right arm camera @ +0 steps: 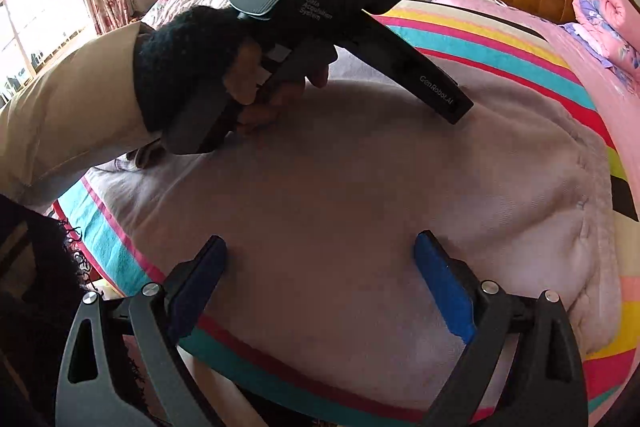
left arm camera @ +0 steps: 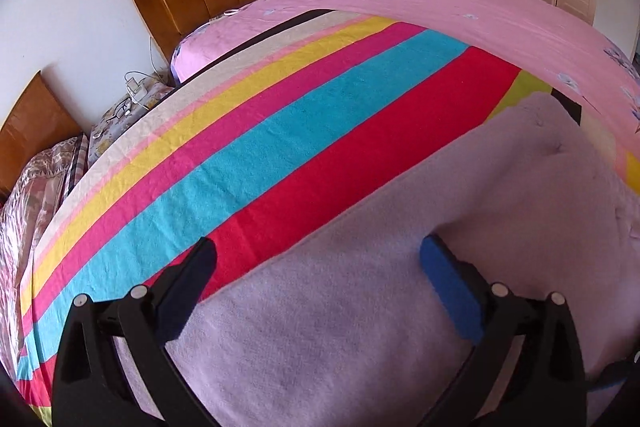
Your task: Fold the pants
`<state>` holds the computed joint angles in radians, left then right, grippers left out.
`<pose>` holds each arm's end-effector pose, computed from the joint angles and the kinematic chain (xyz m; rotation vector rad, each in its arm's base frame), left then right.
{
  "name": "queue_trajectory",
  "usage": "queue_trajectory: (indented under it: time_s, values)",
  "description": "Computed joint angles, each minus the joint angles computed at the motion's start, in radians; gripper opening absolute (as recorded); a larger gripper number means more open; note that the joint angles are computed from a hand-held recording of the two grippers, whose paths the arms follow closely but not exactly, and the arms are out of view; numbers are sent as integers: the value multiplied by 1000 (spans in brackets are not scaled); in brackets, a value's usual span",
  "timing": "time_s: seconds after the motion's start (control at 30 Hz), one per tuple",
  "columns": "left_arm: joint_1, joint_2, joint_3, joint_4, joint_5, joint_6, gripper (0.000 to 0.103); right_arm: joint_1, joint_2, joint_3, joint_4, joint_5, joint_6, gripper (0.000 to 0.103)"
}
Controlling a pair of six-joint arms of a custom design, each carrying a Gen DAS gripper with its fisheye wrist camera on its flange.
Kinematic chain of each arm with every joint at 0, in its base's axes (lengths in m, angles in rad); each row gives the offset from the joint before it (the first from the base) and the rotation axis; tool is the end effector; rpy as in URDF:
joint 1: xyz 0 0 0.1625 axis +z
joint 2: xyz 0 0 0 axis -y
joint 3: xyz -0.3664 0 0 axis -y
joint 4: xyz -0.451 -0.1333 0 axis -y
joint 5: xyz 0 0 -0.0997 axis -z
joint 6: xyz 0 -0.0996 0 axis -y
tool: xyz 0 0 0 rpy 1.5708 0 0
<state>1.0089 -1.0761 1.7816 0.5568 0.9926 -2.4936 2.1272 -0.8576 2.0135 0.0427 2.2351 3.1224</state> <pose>-0.0796 -0.4788 0.0828 1.3424 2.1472 -0.3606 0.2497 -0.2653 -0.0824 0.5568 -2.4561 0.6863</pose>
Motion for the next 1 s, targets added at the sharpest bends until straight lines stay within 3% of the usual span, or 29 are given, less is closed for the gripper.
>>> queue_trajectory:
  time_s: [0.13, 0.43, 0.47, 0.5, 0.57, 0.63, 0.7, 0.8, 0.9, 1.0]
  values:
    - [21, 19, -32, 32, 27, -29, 102, -19, -83, 109, -107, -57, -19, 92]
    - [-2, -16, 21, -37, -19, 5, 102, 11, -75, 137, -183, -5, -19, 92]
    - [-12, -26, 31, -52, -50, 0, 102, 24, -64, 124, -168, 18, 0, 92]
    - [-29, -54, 56, -87, -93, 0, 102, 47, -46, 102, -140, 53, 41, 92]
    - [-41, -150, 104, -106, -82, 1, 102, 85, -71, 127, -140, 69, 110, 92]
    - [-40, -249, 134, -85, -55, 12, 102, 100, -169, 227, -236, 43, 146, 92]
    - [-46, -349, 179, -115, -109, 70, 102, 95, -291, 341, -328, 46, 206, 92]
    - [-12, -490, 217, -92, -135, 106, 102, 49, -440, 460, -383, 69, 330, 91]
    - [47, -613, 241, -52, -141, 106, 102, -20, -487, 482, -343, 94, 444, 83]
    - [122, -698, 251, -13, -110, 96, 102, -94, -521, 506, -361, 43, 451, 77]
